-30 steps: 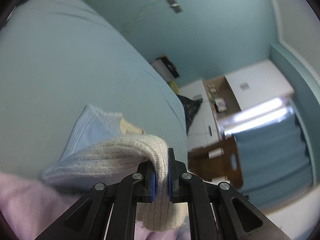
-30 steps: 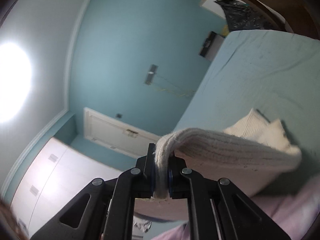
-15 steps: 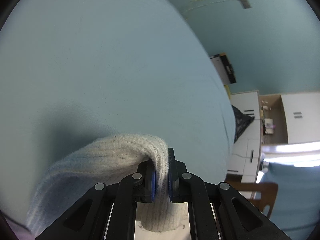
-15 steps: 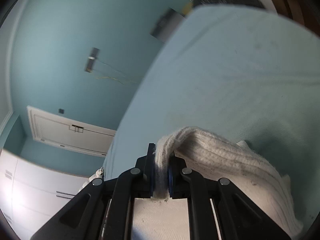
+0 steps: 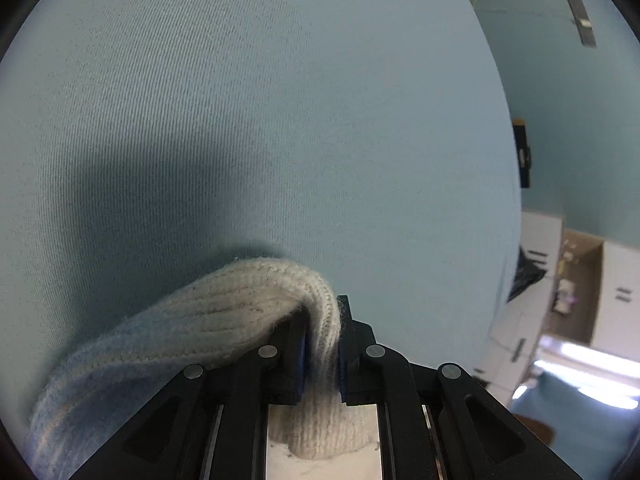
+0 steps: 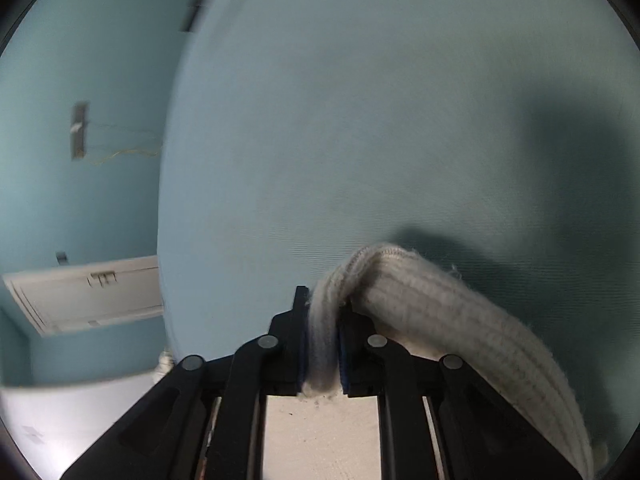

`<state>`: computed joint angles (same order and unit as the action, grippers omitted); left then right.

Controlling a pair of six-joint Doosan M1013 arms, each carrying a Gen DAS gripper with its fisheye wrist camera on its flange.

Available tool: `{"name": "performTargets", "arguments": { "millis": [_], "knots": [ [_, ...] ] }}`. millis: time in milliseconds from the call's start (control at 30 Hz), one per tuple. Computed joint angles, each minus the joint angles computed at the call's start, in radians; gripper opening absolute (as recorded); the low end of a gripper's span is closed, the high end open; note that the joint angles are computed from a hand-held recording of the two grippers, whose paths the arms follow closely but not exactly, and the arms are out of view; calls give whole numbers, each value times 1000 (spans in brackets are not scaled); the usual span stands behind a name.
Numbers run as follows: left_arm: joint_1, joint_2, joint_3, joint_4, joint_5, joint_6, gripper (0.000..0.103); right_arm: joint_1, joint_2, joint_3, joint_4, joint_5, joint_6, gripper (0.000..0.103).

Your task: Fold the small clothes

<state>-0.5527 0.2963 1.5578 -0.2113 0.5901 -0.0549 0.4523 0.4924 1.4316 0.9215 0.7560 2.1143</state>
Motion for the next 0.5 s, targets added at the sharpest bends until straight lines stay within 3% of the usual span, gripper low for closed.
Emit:
{"name": "performTargets", "arguments": {
  "millis": [67, 100, 133, 167, 233, 300, 367, 400, 500],
  "knots": [
    [20, 0, -18, -86, 34, 121, 10, -20, -20, 39, 118, -29, -56, 18],
    [29, -1, -32, -109, 57, 175, 10, -27, -34, 43, 99, -46, -63, 24],
    [32, -3, -42, -122, 77, 208, 10, -29, -46, 34, 28, -52, -25, 42],
    [38, 0, -57, -146, 105, 245, 10, -33, -60, 30, -25, -58, -2, 68],
    [44, 14, -97, -174, 164, 289, 10, -36, -86, 18, -133, -73, 50, 88],
    [45, 31, -144, -181, 237, 295, 10, -28, -93, -26, -285, -24, 102, 89],
    [50, 33, -153, -207, 251, 280, 10, -5, -83, -88, -448, 84, 113, 89],
    [48, 22, -139, -215, 217, 251, 10, 19, -69, -135, -538, 158, 113, 89],
    [29, -24, -83, -176, 79, 109, 10, 72, -51, -190, -656, 277, 75, 88]
  ]
}}
